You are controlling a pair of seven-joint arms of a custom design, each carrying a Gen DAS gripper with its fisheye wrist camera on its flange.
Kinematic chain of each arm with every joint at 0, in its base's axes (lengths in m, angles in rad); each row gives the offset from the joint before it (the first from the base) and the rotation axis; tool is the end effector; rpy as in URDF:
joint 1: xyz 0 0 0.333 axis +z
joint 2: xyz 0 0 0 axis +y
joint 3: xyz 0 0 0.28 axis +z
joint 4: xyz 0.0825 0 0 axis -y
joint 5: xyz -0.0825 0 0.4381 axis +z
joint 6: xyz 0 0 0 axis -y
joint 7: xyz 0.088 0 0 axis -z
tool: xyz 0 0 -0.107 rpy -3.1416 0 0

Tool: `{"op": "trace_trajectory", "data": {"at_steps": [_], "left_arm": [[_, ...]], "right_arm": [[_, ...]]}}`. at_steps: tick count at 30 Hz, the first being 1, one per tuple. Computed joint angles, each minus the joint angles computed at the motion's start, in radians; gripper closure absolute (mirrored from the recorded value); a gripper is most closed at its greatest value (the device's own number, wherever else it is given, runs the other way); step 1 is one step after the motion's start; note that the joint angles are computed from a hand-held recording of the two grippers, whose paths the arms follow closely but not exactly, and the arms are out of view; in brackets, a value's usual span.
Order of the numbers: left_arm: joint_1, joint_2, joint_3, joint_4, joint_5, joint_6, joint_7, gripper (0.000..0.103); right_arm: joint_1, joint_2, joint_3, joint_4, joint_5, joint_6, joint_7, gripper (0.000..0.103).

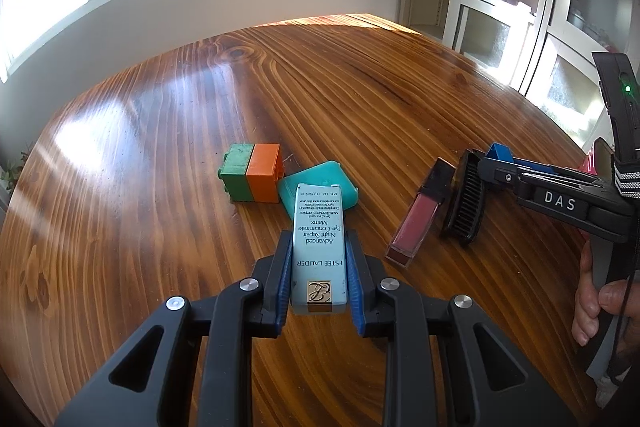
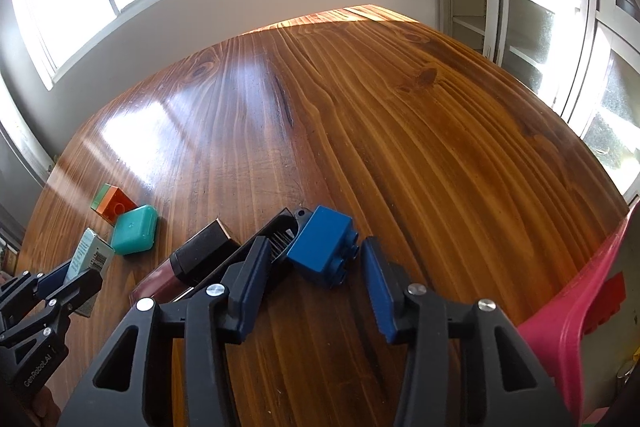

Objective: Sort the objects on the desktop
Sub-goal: 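Grasp the blue brick with the right tool while the left holds the box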

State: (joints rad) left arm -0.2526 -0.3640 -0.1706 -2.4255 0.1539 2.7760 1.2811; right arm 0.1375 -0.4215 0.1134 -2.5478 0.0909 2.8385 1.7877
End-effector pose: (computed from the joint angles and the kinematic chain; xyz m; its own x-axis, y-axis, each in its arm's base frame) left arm 0.4886 -0.2296 0.4635 -0.2632 -0.9647 -0.0057 -0.7227 0.2011 -0.6612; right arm 0.4983 0.1226 0.4365 0.0262 -0.9850 -0.1703 -0.7718 0.0884 -0.6297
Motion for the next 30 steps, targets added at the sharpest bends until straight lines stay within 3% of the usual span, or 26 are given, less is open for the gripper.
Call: {"op": "trace_trajectory", "data": {"at_steps": [2, 5, 16, 30], "left_arm": [[-0.004, -0.006, 0.003, -0.004, -0.007, 0.003, 0.004, 0.076], [-0.010, -0.003, 0.009, -0.002, -0.021, 0.010, 0.010, 0.076], [-0.018, -0.037, 0.000, -0.021, -0.016, 0.022, -0.009, 0.076], [-0.045, -0.039, 0.004, -0.014, -0.028, 0.041, 0.016, 0.076]], "right_arm": [[-0.001, 0.001, 0.001, 0.000, -0.007, 0.002, -0.004, 0.067], [-0.002, -0.010, 0.006, -0.012, -0.013, 0.013, -0.008, 0.072], [0.046, -0.125, -0.020, -0.112, 0.045, 0.069, -0.060, 0.076], [0.049, -0.224, -0.003, -0.202, 0.104, 0.082, -0.072, 0.076]]}}
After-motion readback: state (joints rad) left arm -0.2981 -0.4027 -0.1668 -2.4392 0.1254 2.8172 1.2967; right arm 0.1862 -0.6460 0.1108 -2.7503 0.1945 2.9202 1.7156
